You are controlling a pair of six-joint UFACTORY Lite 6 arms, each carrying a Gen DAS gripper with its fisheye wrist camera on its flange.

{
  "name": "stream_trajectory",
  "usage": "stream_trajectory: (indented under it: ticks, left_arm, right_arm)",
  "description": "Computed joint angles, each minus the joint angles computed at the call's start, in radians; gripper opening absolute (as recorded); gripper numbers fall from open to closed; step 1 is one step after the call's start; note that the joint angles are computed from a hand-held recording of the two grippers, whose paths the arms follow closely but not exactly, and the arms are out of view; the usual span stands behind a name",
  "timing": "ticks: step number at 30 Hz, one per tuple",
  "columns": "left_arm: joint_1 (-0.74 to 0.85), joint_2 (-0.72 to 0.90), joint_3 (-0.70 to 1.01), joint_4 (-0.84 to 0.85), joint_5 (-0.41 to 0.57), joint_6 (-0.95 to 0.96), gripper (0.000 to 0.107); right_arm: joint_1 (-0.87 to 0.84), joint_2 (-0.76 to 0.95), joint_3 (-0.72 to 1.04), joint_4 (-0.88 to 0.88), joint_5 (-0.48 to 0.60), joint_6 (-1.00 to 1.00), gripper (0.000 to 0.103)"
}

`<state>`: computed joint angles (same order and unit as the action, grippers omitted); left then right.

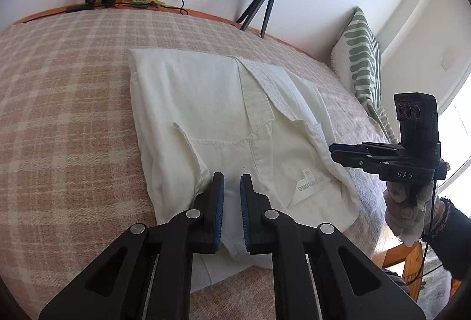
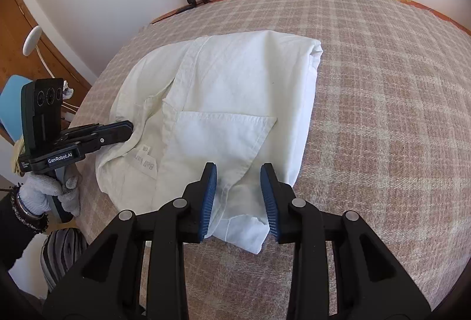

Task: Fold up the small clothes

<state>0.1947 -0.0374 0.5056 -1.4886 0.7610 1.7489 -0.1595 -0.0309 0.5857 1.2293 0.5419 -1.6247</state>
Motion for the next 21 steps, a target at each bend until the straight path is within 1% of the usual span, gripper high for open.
stream_trajectory:
  ticks: [1,2,3,4,5,6,8,10,11,12,13,16,19,21]
  left_arm:
    - [0.002,0.002,0.021,0.045,0.004,-0.059,0.010]
    - [0.003,0.001,0.047,0.097,0.012,-0.128,0.010]
    - [0.008,-0.010,0.066,0.142,0.022,-0.179,0.010]
    - [0.014,-0.028,0.080,0.171,0.032,-0.205,0.010]
    - [0.023,-0.056,0.084,0.184,0.039,-0.216,0.010]
    - [0.035,-0.076,0.094,0.193,0.052,-0.227,0.010]
    - [0.058,-0.095,0.117,0.199,0.077,-0.242,0.010]
    - [0.059,-0.099,0.138,0.184,0.058,-0.235,0.017]
    - [0.051,-0.084,0.160,0.172,0.043,-0.232,0.028]
    - [0.052,-0.058,0.184,0.162,0.033,-0.231,0.032]
    - [0.054,-0.027,0.209,0.147,0.027,-0.229,0.032]
    - [0.039,0.078,0.289,0.097,-0.008,-0.227,0.032]
    - [0.018,0.165,0.358,0.053,-0.029,-0.219,0.032]
    - [-0.007,0.208,0.393,0.029,-0.053,-0.201,0.032]
  right_arm:
    - [0.010,-0.005,0.014,-0.048,0.000,0.048,0.033]
    - [0.006,-0.003,0.041,-0.106,0.028,0.109,0.033]
    - [-0.023,0.001,0.069,-0.133,0.093,0.133,0.033]
    - [-0.064,0.025,0.118,-0.131,0.182,0.127,0.033]
    - [-0.109,0.031,0.148,-0.123,0.252,0.117,0.036]
    - [-0.142,0.038,0.178,-0.112,0.295,0.119,0.047]
    - [-0.188,0.097,0.267,-0.092,0.343,0.154,0.060]
    - [-0.212,0.208,0.387,-0.086,0.371,0.227,0.060]
    - [-0.220,0.265,0.446,-0.084,0.381,0.265,0.060]
    - [-0.225,0.319,0.500,-0.077,0.386,0.299,0.060]
    - [-0.228,0.375,0.554,-0.072,0.397,0.333,0.060]
    - [-0.234,0.551,0.725,-0.056,0.474,0.425,0.060]
    - [-0.217,0.660,0.830,-0.062,0.476,0.486,0.060]
    - [-0.203,0.707,0.872,-0.060,0.481,0.503,0.056]
